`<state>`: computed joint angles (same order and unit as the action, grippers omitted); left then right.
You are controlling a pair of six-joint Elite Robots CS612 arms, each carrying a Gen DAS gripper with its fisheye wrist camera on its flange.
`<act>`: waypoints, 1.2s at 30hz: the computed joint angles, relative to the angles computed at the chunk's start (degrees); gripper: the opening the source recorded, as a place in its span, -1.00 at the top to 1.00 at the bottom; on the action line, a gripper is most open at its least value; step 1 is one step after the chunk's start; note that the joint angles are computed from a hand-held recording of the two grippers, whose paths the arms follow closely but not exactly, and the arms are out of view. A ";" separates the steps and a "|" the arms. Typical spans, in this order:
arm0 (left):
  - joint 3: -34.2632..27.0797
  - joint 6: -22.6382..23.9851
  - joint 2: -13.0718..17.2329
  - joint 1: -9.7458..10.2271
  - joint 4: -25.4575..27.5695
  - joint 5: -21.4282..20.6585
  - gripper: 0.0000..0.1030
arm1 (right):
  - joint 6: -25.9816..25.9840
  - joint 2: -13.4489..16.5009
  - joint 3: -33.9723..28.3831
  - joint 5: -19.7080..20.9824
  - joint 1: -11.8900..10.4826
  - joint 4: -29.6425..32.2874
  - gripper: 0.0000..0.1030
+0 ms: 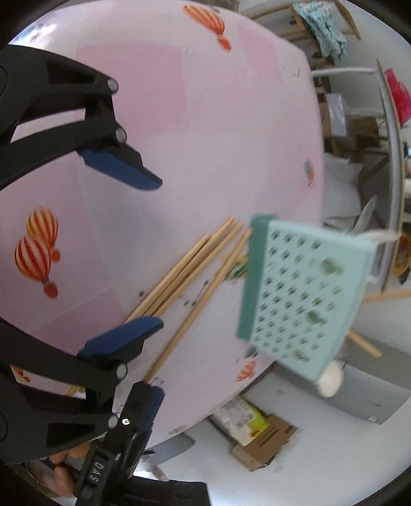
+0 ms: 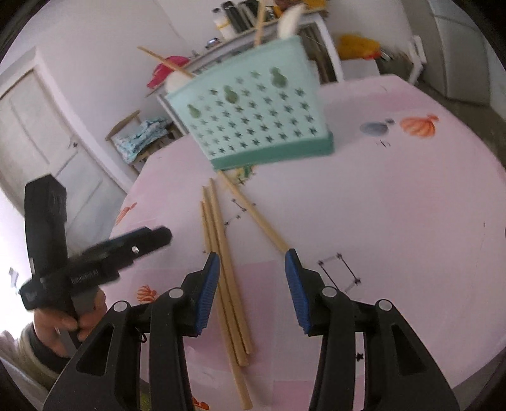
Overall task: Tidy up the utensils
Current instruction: 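Move both grippers down to the remaining chopsticks on the table, then close the left gripper on a wooden chopstick while the right gripper closes on another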
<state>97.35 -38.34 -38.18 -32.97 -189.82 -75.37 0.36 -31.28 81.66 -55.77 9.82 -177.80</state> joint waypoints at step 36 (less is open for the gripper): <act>-3.74 4.31 1.13 -1.07 8.31 5.16 0.70 | 0.42 -0.26 0.74 -0.97 -0.11 0.57 0.18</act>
<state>93.61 -34.03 -37.05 -34.04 -181.50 -70.21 0.78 -31.53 82.40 -56.74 9.70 -177.23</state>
